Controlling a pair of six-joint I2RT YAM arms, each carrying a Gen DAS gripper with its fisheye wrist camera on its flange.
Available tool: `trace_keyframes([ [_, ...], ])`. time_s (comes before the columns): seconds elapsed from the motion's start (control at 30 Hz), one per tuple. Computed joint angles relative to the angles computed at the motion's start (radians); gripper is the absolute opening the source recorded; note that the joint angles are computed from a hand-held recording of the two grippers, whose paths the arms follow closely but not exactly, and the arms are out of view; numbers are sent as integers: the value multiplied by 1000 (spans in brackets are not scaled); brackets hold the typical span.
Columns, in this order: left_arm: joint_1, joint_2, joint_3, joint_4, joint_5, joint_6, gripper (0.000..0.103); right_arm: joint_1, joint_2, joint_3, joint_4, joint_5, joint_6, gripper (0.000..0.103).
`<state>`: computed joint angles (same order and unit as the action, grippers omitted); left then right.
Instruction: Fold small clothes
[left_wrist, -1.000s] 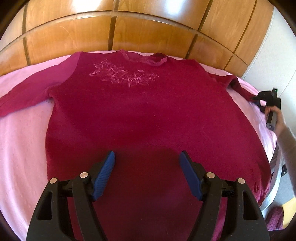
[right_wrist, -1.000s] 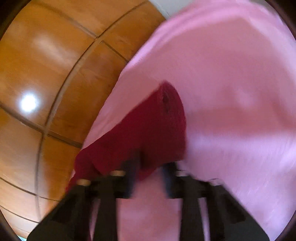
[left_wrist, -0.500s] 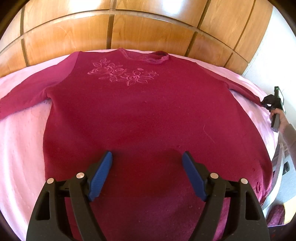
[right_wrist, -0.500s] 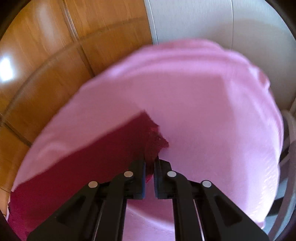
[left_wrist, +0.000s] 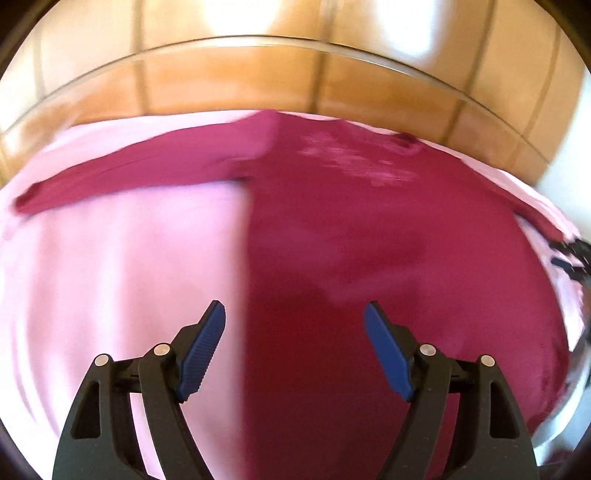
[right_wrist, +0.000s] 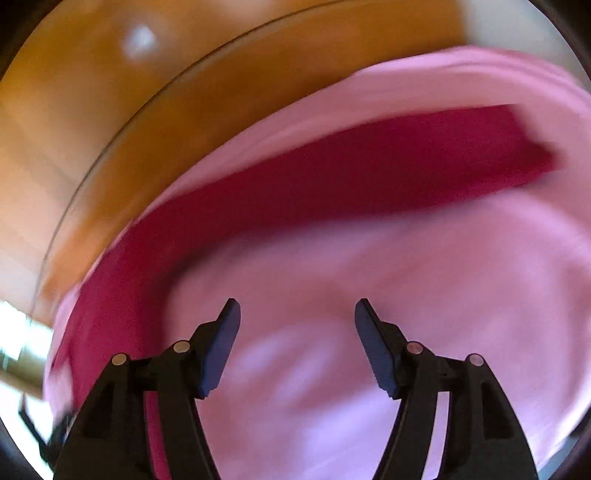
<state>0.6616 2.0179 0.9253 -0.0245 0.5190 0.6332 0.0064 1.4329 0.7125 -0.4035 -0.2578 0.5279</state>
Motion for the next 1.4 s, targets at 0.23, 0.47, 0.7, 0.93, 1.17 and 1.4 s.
trace_keyframes([
  [0.23, 184, 99, 146, -277, 46, 194, 63, 411, -133, -37, -111, 57, 141, 63],
  [0.47, 222, 72, 97, -396, 99, 396, 8, 552, -131, 23, -277, 123, 107, 19],
  [0.7, 276, 65, 84, -434, 95, 479, 3, 498, -201, 6, -373, 120, 38, 8],
  [0.93, 251, 36, 92, -425, 91, 423, 9, 370, -200, -19, -298, 58, 36, 32],
  [1.17, 140, -61, 16, -206, 176, 233, 53, -80, -220, -89, -154, 34, 43, 65],
  [1.4, -50, 0, 35, -102, 118, 52, 53, -570, 9, -70, 169, -26, 150, 58],
])
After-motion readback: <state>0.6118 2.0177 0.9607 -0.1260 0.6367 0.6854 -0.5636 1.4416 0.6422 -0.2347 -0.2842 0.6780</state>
